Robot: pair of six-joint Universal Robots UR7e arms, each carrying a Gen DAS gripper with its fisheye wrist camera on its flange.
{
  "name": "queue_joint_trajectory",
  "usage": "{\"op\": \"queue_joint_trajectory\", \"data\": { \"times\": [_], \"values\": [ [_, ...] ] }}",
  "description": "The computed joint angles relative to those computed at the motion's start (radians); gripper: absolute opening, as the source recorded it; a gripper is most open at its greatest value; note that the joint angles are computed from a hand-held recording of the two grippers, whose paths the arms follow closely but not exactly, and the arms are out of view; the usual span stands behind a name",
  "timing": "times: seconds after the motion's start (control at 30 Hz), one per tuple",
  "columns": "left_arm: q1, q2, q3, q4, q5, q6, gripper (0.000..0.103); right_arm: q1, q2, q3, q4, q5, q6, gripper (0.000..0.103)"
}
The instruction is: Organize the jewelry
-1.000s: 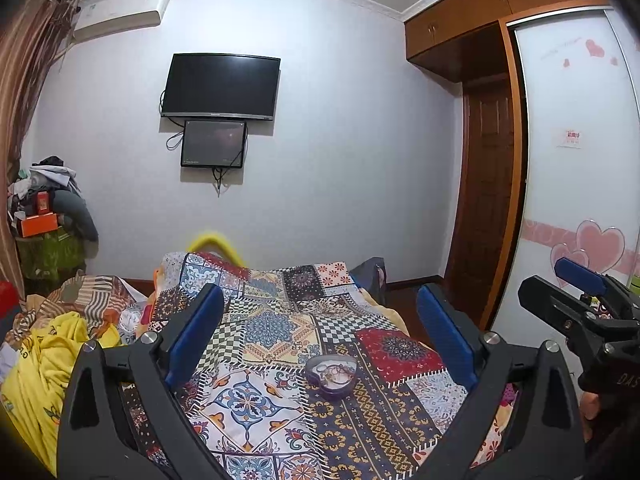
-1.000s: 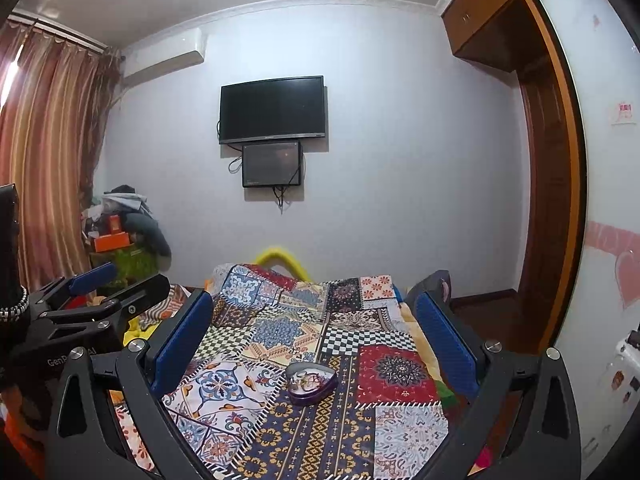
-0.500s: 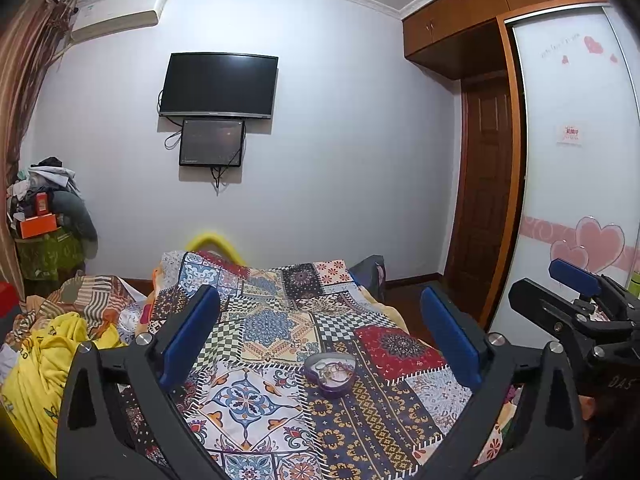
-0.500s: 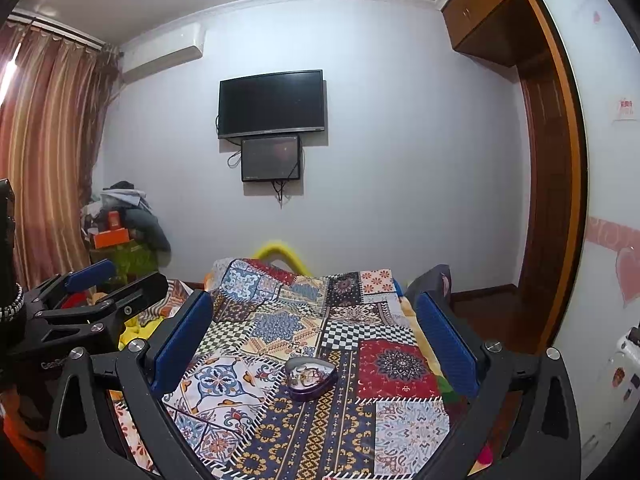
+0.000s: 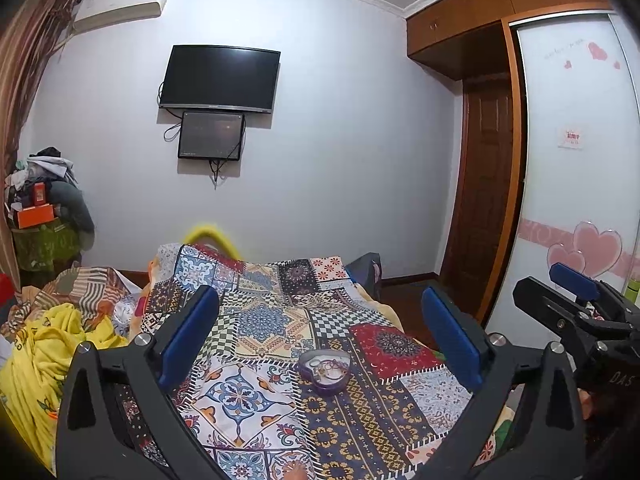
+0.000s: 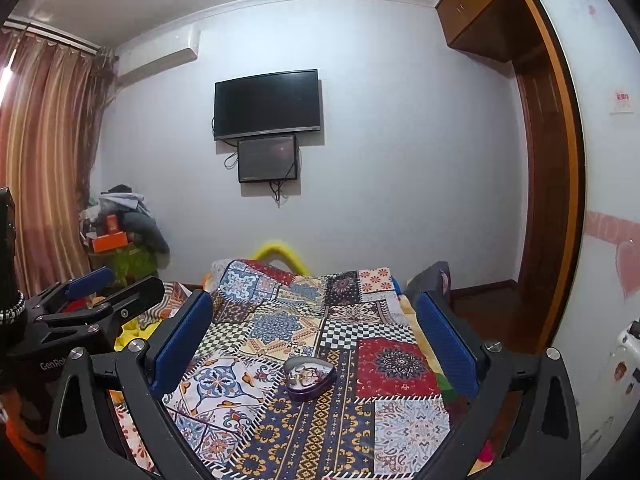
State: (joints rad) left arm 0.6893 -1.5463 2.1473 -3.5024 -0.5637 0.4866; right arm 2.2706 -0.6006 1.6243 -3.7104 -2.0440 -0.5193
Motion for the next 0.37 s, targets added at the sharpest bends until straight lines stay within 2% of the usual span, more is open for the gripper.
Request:
{"op": "queue_joint_trajectory", "data": {
  "times": [0.37],
  "values": [
    [0.002, -0.007, 0.002, 0.011, -0.004, -0.006, 0.102, -0.006, -0.003, 0.006, -0.001, 0.003, 0.012, 0.101]
  ]
}}
